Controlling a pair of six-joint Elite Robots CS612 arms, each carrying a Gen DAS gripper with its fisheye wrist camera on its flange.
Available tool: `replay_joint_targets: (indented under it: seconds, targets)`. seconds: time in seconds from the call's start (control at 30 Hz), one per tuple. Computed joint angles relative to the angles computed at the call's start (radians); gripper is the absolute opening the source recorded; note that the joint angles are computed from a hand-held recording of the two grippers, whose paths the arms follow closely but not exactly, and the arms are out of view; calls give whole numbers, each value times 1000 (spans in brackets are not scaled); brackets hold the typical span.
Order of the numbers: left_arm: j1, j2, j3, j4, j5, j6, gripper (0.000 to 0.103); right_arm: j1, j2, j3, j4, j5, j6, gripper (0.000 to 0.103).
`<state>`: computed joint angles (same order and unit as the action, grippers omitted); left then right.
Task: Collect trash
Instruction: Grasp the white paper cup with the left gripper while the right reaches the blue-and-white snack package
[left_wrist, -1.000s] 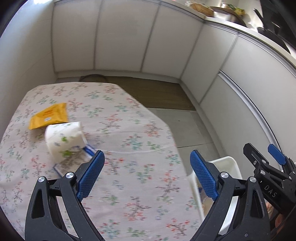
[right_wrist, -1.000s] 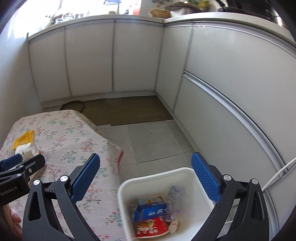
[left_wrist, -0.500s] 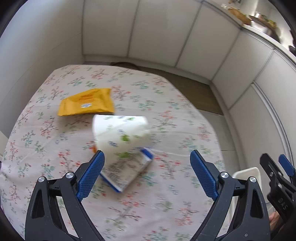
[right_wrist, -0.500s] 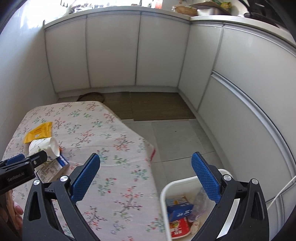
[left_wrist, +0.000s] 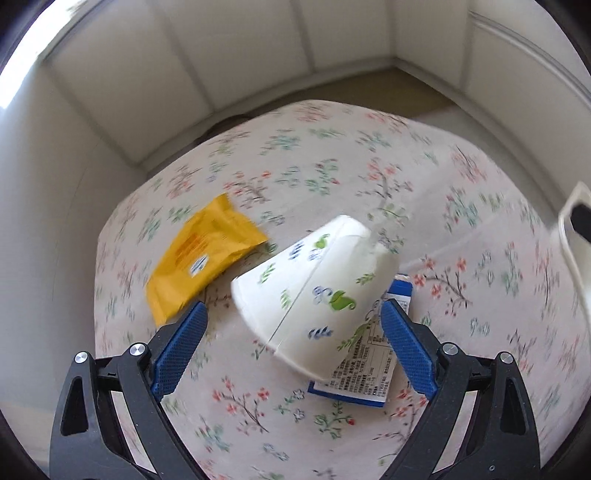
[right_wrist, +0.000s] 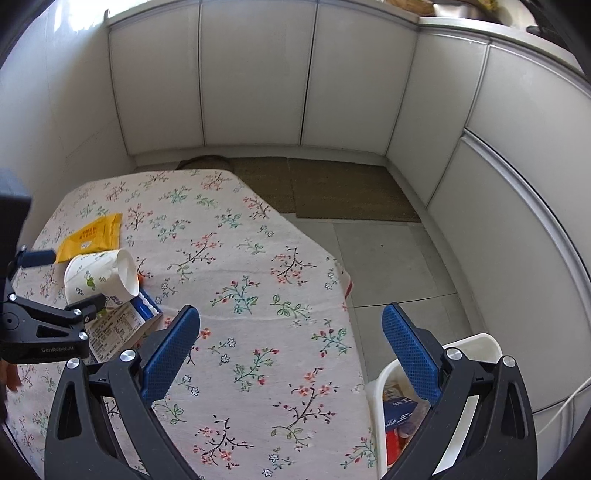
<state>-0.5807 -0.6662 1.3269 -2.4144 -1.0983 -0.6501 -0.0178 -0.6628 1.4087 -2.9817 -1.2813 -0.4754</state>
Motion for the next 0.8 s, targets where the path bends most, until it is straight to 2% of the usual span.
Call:
replay_joint_targets:
  seconds: [0.17,0.23,0.3,0.37,0.5,0.6,0.8]
  targets:
    - [14,25,-43,1,-59,80,91,2,4,-13,31,-2,11,96]
    - [15,40,-68,33,-68,98,91,4,5,-17,45,-1,7,96]
    - [13,48,-83,77,-54,97,78,5,5,-19,64,3,-2,96]
    - [14,40,-59,37,-61,73,74,7,4,-20,81,8,-9,96]
    - [15,-7,32,-100,-74,-48,62,12,5,-30,138,22,-12,96]
    - [15,-59,119,-205,-85,-181,55,17,7,-49,236,63,2,96]
    - [-9,-141,257,-353,-47,-394,54,46,15,-66,377,113,27,96]
